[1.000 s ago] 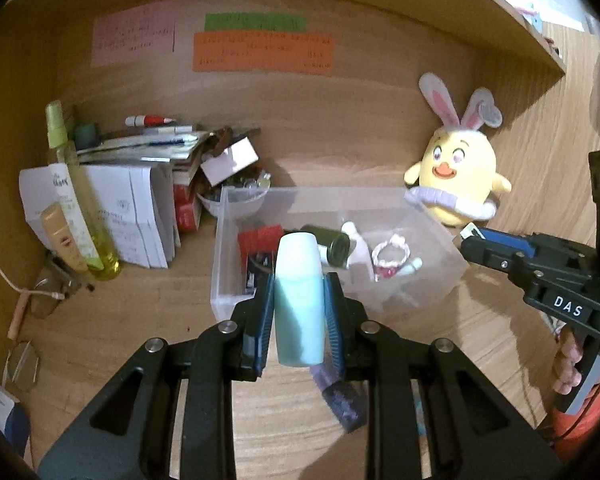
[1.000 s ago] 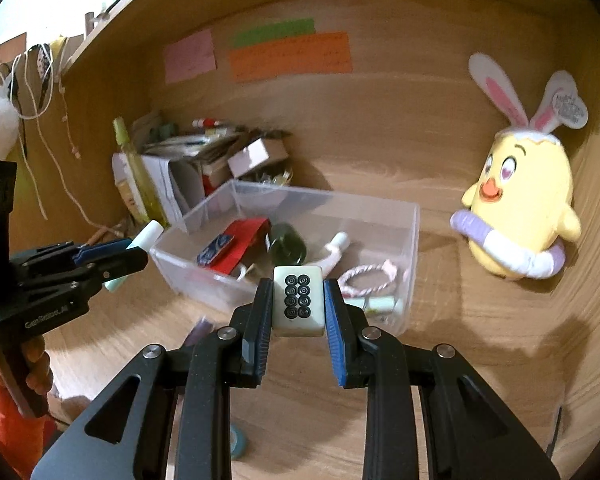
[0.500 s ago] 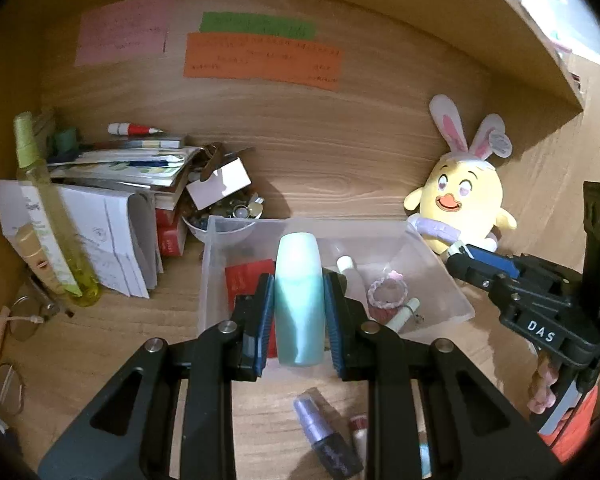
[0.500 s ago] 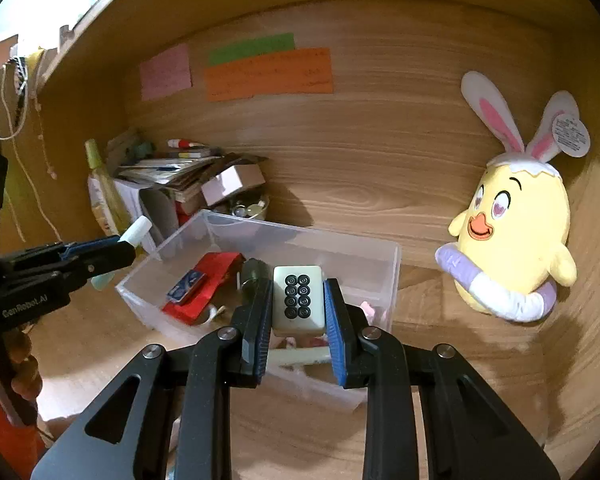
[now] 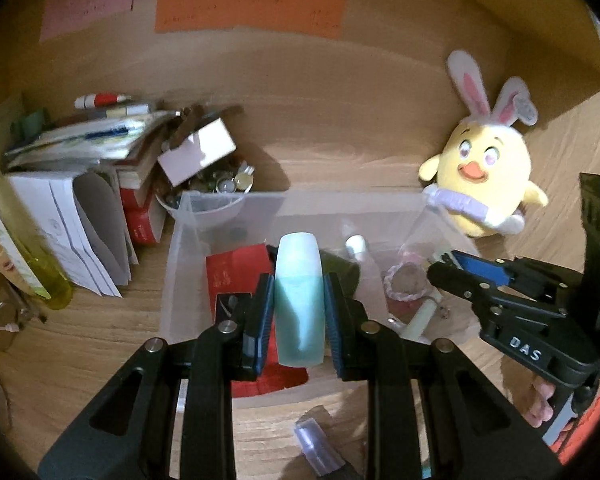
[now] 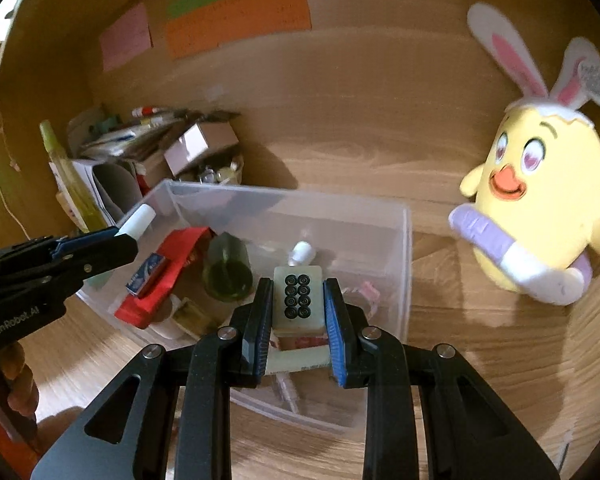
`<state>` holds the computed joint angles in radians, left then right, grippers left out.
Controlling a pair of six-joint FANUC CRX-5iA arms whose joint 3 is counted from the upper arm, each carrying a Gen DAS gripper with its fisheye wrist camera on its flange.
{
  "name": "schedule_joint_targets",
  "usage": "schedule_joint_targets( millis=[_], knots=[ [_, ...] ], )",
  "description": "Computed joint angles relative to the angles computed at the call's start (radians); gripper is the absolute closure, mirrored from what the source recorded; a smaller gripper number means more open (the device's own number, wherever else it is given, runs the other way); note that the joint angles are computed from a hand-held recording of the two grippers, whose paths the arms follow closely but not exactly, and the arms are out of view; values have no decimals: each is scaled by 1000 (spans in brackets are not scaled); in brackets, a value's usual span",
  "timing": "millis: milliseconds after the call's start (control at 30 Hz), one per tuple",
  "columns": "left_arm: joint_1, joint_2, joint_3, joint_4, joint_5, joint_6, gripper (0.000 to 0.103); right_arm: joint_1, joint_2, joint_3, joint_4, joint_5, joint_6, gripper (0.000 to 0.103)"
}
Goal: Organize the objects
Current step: 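Carry the cylinder and domino tile over the clear box with both grippers, then open the left gripper dropping the cylinder into the box while the right drops the domino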
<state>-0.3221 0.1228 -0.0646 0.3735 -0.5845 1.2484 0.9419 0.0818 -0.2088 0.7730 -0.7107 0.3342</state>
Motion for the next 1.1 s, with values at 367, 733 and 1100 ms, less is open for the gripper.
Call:
schedule_joint_targets(
  millis=[367,733,1100],
  knots=[
    [11,31,8,-11,-2,23,79,9,48,37,-23,-42,48,80],
    [11,-2,-10,-16,1,21,57,21,32,37,-46,-37,70,67],
    [14,-111,-96,-20,27,5,25,63,-55,-50,72,-33,-30,49]
  ],
)
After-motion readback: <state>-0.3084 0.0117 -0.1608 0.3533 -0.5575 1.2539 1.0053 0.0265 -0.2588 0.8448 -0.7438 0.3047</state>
